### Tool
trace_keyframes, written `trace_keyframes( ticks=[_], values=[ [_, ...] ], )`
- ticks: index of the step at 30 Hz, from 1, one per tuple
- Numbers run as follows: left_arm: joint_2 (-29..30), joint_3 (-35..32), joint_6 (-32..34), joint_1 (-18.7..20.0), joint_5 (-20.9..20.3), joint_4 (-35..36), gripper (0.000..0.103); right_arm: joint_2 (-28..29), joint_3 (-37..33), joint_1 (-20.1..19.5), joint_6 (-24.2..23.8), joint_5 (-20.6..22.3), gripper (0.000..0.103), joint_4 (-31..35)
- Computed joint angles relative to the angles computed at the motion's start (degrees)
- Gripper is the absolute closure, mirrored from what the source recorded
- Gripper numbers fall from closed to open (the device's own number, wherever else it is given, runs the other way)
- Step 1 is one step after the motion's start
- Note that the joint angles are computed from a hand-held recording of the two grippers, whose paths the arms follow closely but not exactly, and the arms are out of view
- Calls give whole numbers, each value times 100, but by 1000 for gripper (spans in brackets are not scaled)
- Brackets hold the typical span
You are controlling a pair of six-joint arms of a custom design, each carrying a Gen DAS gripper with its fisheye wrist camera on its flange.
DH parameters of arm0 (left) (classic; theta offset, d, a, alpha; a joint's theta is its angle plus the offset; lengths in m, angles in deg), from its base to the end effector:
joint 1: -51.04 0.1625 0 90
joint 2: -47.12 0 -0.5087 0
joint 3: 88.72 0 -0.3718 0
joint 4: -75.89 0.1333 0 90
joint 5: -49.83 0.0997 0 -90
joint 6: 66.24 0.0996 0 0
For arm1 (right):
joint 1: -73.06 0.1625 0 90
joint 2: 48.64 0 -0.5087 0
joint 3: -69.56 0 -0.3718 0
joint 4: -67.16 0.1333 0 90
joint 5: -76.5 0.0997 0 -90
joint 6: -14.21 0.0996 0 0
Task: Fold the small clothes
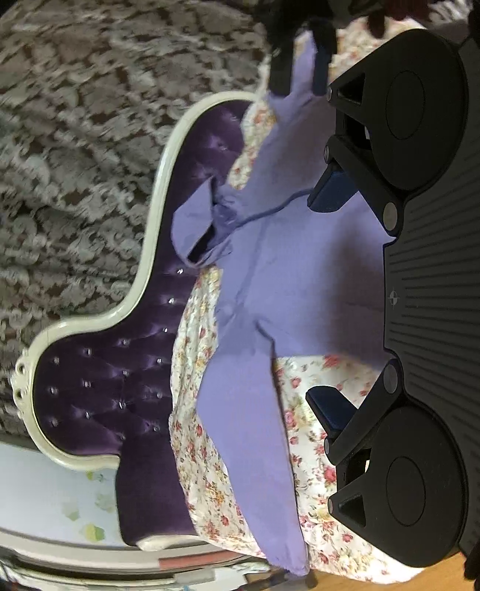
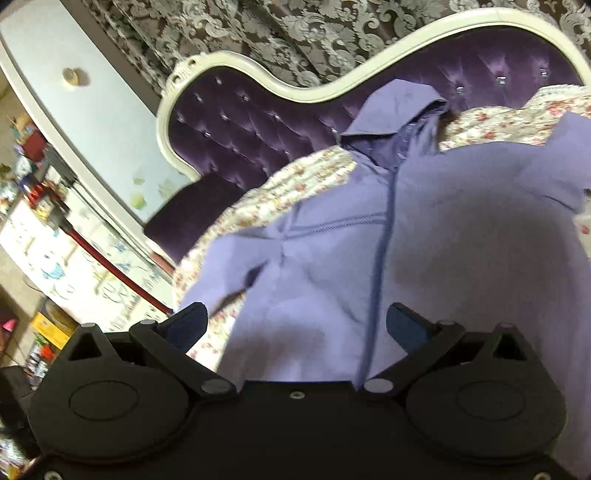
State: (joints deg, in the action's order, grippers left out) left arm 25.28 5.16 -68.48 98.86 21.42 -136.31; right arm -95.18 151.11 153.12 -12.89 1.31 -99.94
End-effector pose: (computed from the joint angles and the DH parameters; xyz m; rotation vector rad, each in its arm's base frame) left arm -0.2977 -0.6575 0.0443 0.1646 2.1467 -1.3658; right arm 0.0195 -0.8085 0.3138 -0.5772 2.8516 -1.1801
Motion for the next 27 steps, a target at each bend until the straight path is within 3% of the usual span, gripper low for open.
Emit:
trace_keyframes(
  ticks=[5,9,14,19,27],
  values=[
    [-330,244,-692,417,-418,-202,1,145,-274,-79,-152,678,0,480],
    [-600,412,-1234,847,-554,-108,1,283,-444,-22,-307,516,0,584],
    [-764,503,-1311,1242,-467,-353,1,387,-496,57,-733,307,0,397],
    [-941,664,-1661,1625,-676,-789,1,494,-569,122,-968,229,0,331],
    [-1104,652,-2306,2099,-858,-272,1,668,-839,179,-995,236,0,743]
  ],
)
